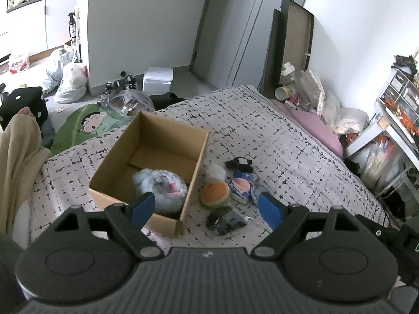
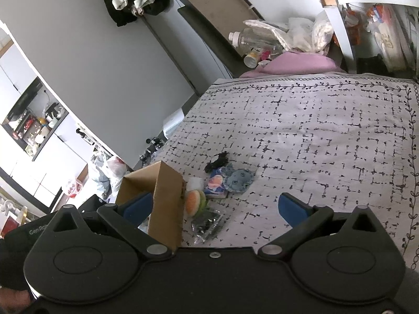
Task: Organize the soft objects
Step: 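Move the left tool to the black bag of small items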
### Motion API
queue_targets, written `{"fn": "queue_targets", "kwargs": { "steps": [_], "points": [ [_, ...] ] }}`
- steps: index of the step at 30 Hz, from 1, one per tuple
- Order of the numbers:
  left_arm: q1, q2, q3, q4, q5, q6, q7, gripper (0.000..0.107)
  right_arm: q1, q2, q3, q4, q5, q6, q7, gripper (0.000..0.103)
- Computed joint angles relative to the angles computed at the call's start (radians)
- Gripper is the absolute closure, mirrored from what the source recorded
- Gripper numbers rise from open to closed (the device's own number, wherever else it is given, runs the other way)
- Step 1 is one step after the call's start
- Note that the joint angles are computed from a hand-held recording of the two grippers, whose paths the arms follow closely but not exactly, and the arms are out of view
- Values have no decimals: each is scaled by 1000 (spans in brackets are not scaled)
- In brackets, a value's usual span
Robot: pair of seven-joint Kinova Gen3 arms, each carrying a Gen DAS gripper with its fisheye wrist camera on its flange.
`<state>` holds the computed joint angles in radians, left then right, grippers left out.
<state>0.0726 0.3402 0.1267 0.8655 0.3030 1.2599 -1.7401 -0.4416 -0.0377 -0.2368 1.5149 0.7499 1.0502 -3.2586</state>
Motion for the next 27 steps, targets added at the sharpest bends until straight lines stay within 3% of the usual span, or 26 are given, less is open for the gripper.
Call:
{"fn": "queue_targets", "kwargs": {
  "steps": [9, 21, 27],
  "points": [
    [69, -19, -4, 49, -66, -29, 34, 23, 57, -43, 16, 72, -78, -87, 73, 0],
    [172, 10, -9, 65, -185, -39, 103, 23, 161, -64, 39, 176, -174, -276, 104, 0],
    [195, 40, -5, 64, -193, -47, 142, 23, 204, -58, 58, 217, -224, -376, 115, 0]
  ]
}}
